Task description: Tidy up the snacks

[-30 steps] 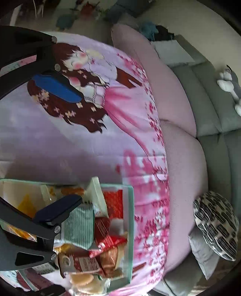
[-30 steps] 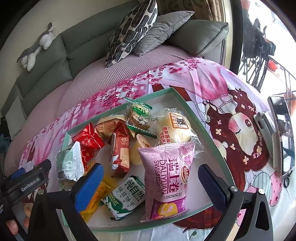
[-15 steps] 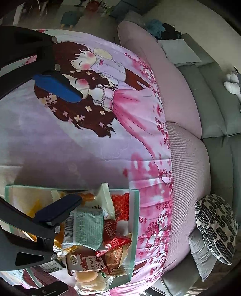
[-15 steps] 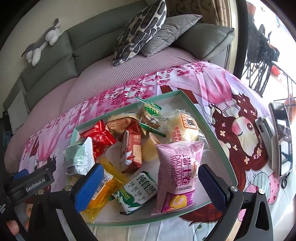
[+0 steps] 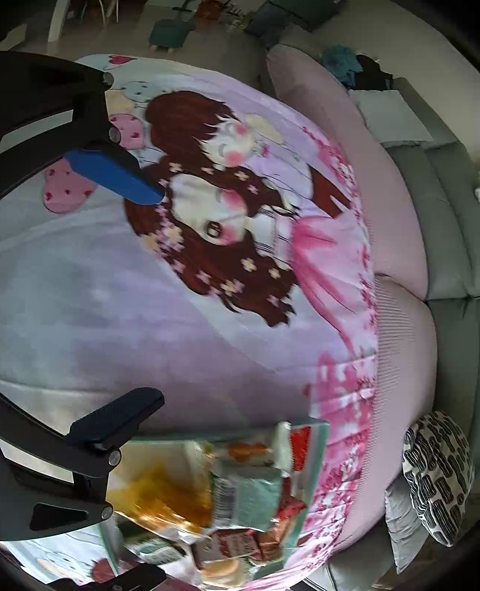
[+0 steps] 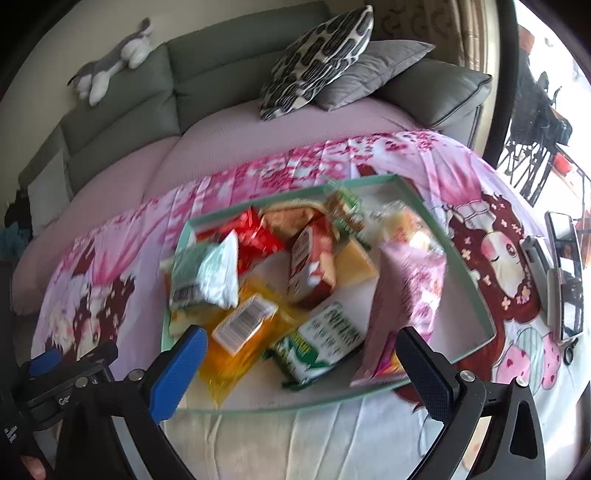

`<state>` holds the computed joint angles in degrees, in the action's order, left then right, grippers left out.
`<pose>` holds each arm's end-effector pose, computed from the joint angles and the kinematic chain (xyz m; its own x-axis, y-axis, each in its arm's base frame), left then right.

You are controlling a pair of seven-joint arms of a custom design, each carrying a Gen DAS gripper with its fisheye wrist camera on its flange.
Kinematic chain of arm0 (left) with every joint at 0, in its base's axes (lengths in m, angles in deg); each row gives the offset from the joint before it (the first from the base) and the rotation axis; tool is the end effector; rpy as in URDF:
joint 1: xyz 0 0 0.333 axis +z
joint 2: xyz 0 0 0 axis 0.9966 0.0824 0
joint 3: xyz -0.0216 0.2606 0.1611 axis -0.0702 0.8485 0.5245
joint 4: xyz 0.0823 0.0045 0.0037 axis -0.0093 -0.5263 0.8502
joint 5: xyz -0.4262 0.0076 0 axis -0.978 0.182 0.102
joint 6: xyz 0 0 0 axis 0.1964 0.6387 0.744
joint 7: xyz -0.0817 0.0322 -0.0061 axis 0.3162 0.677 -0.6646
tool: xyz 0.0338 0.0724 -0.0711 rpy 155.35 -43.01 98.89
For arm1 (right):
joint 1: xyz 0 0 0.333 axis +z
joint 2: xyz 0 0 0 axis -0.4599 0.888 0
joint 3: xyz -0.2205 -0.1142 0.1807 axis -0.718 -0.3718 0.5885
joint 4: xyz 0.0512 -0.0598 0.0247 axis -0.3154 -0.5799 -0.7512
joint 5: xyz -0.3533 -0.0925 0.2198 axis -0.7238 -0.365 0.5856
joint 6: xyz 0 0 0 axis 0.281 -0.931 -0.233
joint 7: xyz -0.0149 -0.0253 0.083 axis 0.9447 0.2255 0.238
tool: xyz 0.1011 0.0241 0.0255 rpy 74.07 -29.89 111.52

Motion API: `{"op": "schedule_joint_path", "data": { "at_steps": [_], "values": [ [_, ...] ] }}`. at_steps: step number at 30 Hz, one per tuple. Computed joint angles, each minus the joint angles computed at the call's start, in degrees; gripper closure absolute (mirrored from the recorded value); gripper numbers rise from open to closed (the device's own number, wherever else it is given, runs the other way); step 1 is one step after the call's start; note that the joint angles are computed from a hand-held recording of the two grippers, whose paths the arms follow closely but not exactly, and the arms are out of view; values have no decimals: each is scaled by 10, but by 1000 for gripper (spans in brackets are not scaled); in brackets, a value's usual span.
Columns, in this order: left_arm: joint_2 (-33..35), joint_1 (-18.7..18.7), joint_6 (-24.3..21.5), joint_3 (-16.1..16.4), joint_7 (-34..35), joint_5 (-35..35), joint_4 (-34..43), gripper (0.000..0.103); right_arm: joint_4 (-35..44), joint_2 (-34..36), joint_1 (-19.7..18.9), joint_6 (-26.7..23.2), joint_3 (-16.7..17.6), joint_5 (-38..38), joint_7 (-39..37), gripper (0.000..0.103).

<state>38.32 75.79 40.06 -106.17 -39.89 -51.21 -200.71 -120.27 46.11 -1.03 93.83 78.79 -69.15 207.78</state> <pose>0.4475 -0.2320 0.5122 0.4122 -0.8963 -0.1633 -0.8467 -0.3106 -0.4320 0.4687 0.3602 0.5257 0.1134 -0.9845 -0.1337 -0.8190 -0.0164 -0.5736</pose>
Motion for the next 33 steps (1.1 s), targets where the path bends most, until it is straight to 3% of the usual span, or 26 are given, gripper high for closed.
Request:
{"op": "schedule_joint_path", "data": {
  "at_steps": [15,33],
  "values": [
    [-76,-5,27,-3,29,-61,-79,4,-31,-19,21,-6,14,-1,-8,0],
    [-75,9,44,-4,42,-78,-81,4,-41,-24,20,4,9,19,-13,0]
  ]
}}
